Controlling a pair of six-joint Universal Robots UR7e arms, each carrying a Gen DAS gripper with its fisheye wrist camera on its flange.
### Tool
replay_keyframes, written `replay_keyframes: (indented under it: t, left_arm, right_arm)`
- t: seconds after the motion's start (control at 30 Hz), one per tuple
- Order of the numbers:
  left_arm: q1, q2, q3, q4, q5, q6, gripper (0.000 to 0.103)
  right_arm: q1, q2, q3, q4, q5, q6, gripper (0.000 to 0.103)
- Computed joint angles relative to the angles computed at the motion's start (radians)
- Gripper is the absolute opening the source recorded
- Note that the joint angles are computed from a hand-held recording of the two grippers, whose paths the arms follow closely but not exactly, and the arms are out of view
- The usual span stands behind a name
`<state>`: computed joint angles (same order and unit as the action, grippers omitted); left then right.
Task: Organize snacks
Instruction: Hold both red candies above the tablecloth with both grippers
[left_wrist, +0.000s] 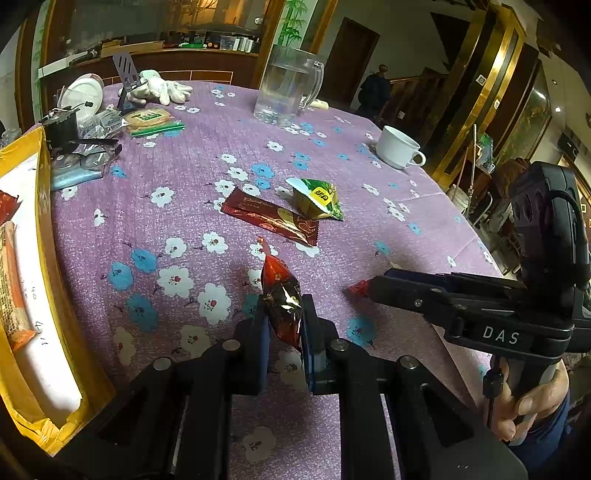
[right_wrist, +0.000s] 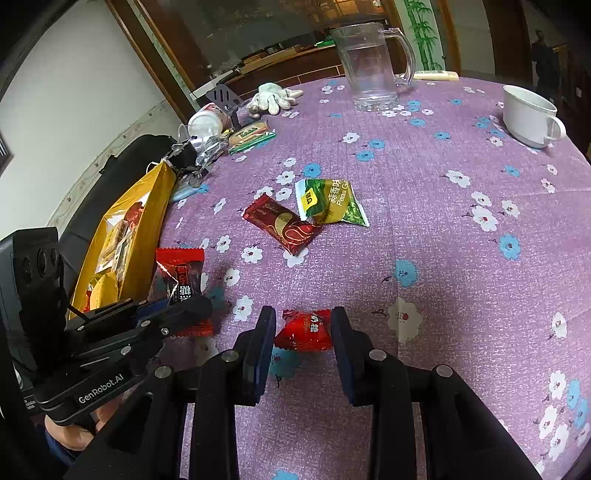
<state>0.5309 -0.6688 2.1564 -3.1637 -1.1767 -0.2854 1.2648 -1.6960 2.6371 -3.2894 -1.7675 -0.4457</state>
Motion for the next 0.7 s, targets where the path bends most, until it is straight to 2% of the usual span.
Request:
replay_keyframes:
  t: [0.5,0.7]
  left_arm:
    - [0.01,-0.003,0.01,-0.025,-0.011,0.002,0.012]
    - [0.014,-0.005,0.011,-0.022,-0.01,-0.009,0.012]
  right_arm:
    - [-0.024,-0.013,0.007,-0.009,0.037,0.027,0.032]
    - [-0.017,-0.019,0.013,-0.033,0.077,0.034,0.032]
